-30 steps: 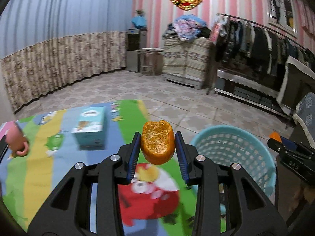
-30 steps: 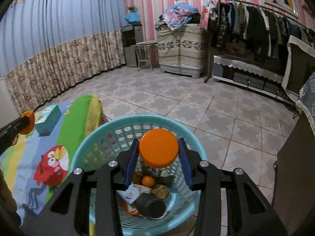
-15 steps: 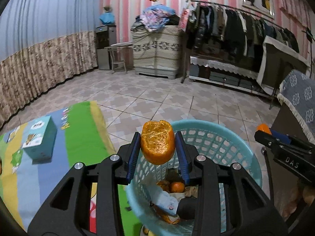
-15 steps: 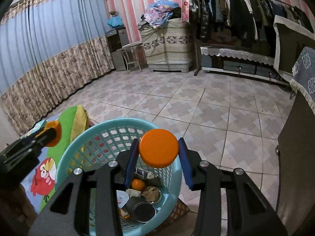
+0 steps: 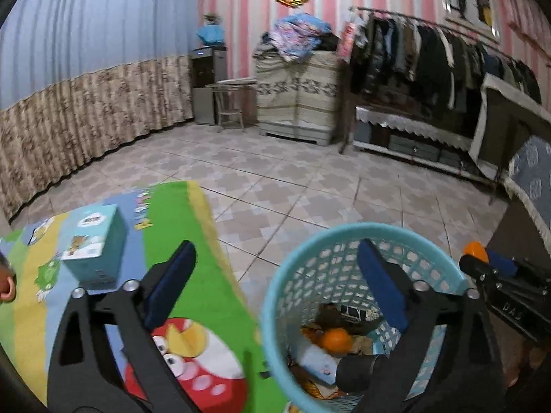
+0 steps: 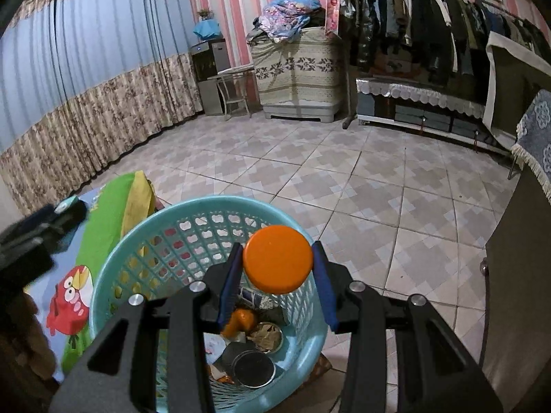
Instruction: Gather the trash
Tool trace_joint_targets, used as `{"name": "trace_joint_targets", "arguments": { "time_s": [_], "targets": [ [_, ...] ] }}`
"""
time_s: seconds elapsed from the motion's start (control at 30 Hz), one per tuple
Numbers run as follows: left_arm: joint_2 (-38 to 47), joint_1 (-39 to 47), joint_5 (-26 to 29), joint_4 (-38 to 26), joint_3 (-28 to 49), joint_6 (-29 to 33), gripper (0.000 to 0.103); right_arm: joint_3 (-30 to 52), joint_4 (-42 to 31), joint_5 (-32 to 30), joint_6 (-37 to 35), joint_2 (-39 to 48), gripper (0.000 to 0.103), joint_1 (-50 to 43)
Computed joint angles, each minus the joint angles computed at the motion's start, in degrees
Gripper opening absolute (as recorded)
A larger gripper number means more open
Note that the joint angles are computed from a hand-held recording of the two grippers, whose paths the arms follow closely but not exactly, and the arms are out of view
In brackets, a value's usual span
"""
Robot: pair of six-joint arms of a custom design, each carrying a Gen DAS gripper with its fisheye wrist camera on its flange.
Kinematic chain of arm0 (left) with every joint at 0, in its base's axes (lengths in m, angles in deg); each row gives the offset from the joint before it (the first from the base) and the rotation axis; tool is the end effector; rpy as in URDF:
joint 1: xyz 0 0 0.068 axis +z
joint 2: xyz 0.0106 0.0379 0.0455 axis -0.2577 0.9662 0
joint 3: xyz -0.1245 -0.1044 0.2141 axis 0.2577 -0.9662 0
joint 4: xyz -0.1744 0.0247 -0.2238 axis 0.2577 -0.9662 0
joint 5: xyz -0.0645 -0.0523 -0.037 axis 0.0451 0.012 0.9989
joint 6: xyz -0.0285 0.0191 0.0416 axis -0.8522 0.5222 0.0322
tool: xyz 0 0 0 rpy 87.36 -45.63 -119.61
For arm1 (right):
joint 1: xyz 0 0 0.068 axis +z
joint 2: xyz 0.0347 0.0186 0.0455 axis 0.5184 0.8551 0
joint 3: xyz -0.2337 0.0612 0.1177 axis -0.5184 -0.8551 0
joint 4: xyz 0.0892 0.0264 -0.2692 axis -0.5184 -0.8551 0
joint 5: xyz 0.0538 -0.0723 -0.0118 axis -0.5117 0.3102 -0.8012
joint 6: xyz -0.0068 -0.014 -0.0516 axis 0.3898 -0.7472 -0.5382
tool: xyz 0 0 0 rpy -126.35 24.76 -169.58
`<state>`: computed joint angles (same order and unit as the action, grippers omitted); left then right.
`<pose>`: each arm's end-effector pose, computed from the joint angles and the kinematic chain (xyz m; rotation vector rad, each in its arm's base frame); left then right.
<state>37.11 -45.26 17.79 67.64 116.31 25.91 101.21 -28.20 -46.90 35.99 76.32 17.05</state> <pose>0.2732 -0.1401 0.1102 -0.0902 2.1088 0.0242 0.3247 -0.0689 0.0795 -0.0355 2.2242 0.2222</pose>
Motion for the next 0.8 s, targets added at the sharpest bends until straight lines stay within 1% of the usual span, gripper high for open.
{"name": "trace_joint_targets", "arguments": {
  "time_s": [0.07,0.13,0.23,0.3,0.33,0.37,0.4,0.47,0.5,0.53,0.6,0.67,0.7,0.73,0.77,0.8],
  "targets": [
    [-3.0,0.8,-0.2,-0.6,-1.9,-0.6,0.097,-0.1,0.1,-0.6,0.6,0.1,0.04,0.6],
    [-6.2,1.1,-1.7,-1.4,-3.9,-1.1,0.097,-0.1,-0.3,-0.6,1.0,0.1,0.04,2.0],
    [-11.7,1.0,-5.4,-2.5,-8.1,-1.3,0.097,-0.8,0.9,1.6,0.7,0.3,0.041,5.4],
    [-16.9,1.9,-6.4,-4.5,-11.6,-1.7,0.097,-1.2,2.2,3.2,1.5,0.8,0.041,7.5],
    [-18.5,2.1,-6.6,-5.2,-12.6,-1.9,0.097,-1.0,2.3,3.7,2.0,1.4,0.045,8.2],
    [-21.2,2.2,-7.5,-6.4,-14.2,-2.2,0.097,-0.7,2.2,3.8,2.4,1.9,0.062,8.7],
    [-23.5,1.9,-9.3,-8.0,-15.4,-2.5,0.097,-0.8,2.6,3.8,2.8,2.1,0.076,8.9],
    [-27.2,1.5,-11.9,-10.7,-17.2,-2.9,0.097,-0.7,2.1,4.1,3.0,2.2,0.078,9.1],
    [-29.5,1.4,-12.7,-12.3,-18.0,-3.2,0.097,-0.5,1.2,4.1,3.0,2.0,0.081,9.1],
    [-32.1,1.2,-13.3,-14.2,-19.0,-3.6,0.097,-0.7,1.1,4.3,3.2,1.6,0.084,8.9],
    [-38.6,0.7,-14.2,-19.6,-20.9,-4.4,0.097,-1.2,0.8,5.0,3.6,0.4,0.093,8.7],
    [-46.3,-0.5,-15.9,-26.8,-22.6,-6.1,0.097,-2.4,0.7,4.6,4.4,-1.7,0.093,8.4],
    [-50.2,0.1,-15.6,-29.5,-23.6,-5.8,0.097,-2.8,0.6,4.5,4.8,-2.6,0.095,8.3],
    [-53.4,-0.9,-16.7,-33.0,-23.9,-6.8,0.097,-3.7,0.7,4.4,5.2,-4.1,0.096,8.2],
    [-57.9,-2.7,-18.6,-38.6,-24.2,-8.6,0.097,-4.5,0.9,4.3,5.5,-5.1,0.098,8.2],
    [-60.0,-4.2,-20.0,-41.9,-24.3,-10.1,0.097,-6.0,1.2,4.1,5.9,-7.3,0.098,8.4]
  ]
}}
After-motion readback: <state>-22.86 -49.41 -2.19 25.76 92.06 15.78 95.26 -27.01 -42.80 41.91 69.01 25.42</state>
